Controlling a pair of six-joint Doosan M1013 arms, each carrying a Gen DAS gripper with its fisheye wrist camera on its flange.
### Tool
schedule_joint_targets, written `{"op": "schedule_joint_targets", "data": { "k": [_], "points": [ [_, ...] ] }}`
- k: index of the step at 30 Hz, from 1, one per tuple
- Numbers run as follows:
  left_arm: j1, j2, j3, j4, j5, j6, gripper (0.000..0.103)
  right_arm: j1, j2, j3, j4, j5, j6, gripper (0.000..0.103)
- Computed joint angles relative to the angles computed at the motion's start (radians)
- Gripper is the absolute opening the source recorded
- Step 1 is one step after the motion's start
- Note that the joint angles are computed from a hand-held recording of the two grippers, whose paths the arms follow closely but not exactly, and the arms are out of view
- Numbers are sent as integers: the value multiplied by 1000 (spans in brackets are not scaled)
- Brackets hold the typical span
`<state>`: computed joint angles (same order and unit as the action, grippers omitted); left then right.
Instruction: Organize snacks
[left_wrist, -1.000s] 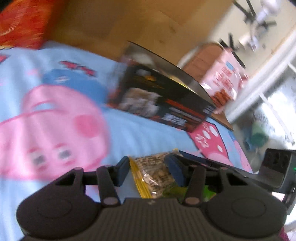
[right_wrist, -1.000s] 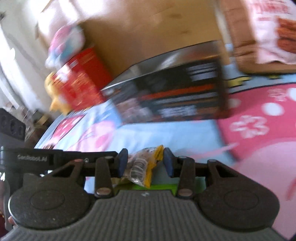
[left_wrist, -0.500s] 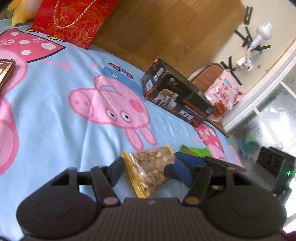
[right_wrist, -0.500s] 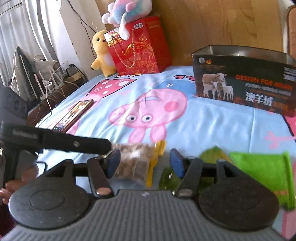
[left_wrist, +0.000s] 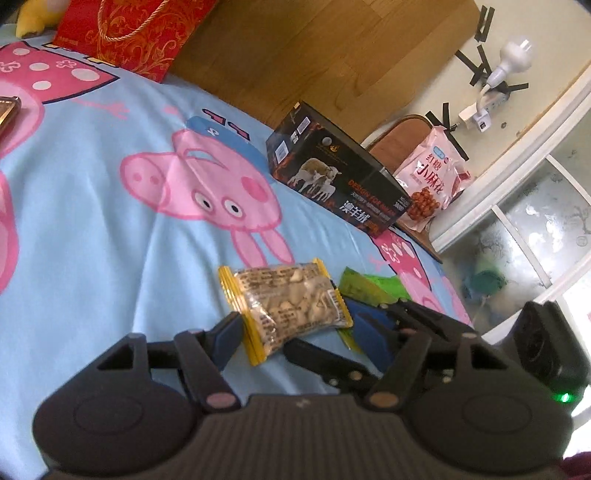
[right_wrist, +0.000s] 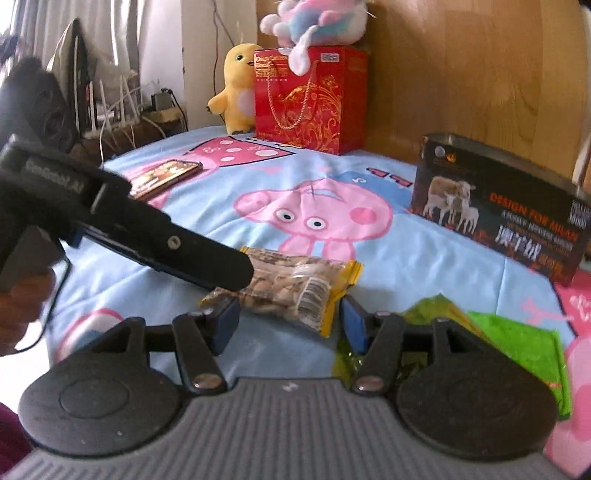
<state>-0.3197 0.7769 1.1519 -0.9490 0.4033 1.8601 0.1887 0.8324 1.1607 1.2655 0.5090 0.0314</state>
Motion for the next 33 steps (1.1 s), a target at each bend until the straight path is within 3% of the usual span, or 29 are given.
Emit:
{"op": "schedule_joint_targets", "data": {
  "k": [5, 8, 14, 18, 22, 29, 33],
  "points": [
    [-10, 10, -26, 119, -9, -96, 57, 4, 1, 4, 23, -17, -26, 59],
    [-12, 17, -37, 139, -15, -104, 57, -1, 2, 4, 33, -5, -13, 58],
    [0, 20, -26, -10, -15, 4, 57, -24, 13, -14, 54, 96, 53, 62],
    [1, 20, -25, -13, -15, 8, 57, -40, 28, -40, 64, 170, 135, 61],
    [-1, 18, -25, 10, -17, -6, 57, -36, 22, -29, 70, 159, 120, 61],
    [-6, 17, -28, 57, -21, -44, 58, -30, 15, -15, 76, 93, 110, 40],
    [-7, 18, -32, 75, -21, -60, 58, -26, 11, -7, 79, 67, 91, 37]
  ]
}}
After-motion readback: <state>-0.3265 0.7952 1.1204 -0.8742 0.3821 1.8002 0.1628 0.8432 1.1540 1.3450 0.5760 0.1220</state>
